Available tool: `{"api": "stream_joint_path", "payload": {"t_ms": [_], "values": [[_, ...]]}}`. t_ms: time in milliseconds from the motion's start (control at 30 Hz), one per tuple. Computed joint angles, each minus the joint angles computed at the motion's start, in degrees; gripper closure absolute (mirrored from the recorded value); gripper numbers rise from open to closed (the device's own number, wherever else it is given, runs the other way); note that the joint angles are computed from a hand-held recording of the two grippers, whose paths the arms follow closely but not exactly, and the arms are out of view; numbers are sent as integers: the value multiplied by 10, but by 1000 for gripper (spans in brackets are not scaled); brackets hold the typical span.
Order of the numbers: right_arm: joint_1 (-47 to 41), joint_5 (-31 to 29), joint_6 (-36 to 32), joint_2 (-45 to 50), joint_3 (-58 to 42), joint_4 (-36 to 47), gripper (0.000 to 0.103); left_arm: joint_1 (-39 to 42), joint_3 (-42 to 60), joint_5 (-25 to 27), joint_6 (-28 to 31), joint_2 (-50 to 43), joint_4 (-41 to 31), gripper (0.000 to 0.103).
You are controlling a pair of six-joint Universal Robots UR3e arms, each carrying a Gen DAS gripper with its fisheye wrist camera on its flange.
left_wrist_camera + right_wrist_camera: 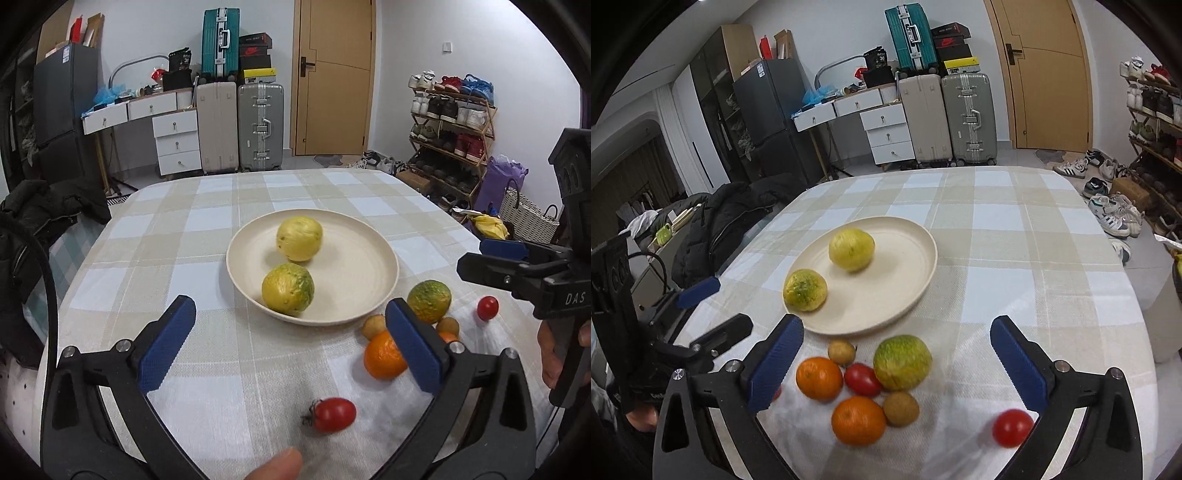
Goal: Organize fruits
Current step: 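Open both tools to release the citrus fruits onto the plate, then grasp the red tomato with the right tool while the left tool grasps a small tomato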
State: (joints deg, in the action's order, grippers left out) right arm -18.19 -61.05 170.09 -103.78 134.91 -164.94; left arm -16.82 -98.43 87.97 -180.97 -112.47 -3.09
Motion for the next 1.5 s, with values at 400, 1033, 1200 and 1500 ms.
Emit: {"api": "stream_joint_path", "payload": {"t_ms": [400, 1033, 1200, 1500], "values": [[-75, 27, -69, -157, 60, 122, 0, -1, -122, -21, 2, 103, 16, 0], [-161, 17, -139, -139, 42, 253, 0, -2, -91, -16, 16, 57, -23, 0], [-154, 6, -152, -114, 42, 255, 1, 4, -79, -18, 7, 53, -54, 0], [-157, 24, -193, -111, 39, 297, 10, 0, -71, -6, 16, 44, -67, 0]]}}
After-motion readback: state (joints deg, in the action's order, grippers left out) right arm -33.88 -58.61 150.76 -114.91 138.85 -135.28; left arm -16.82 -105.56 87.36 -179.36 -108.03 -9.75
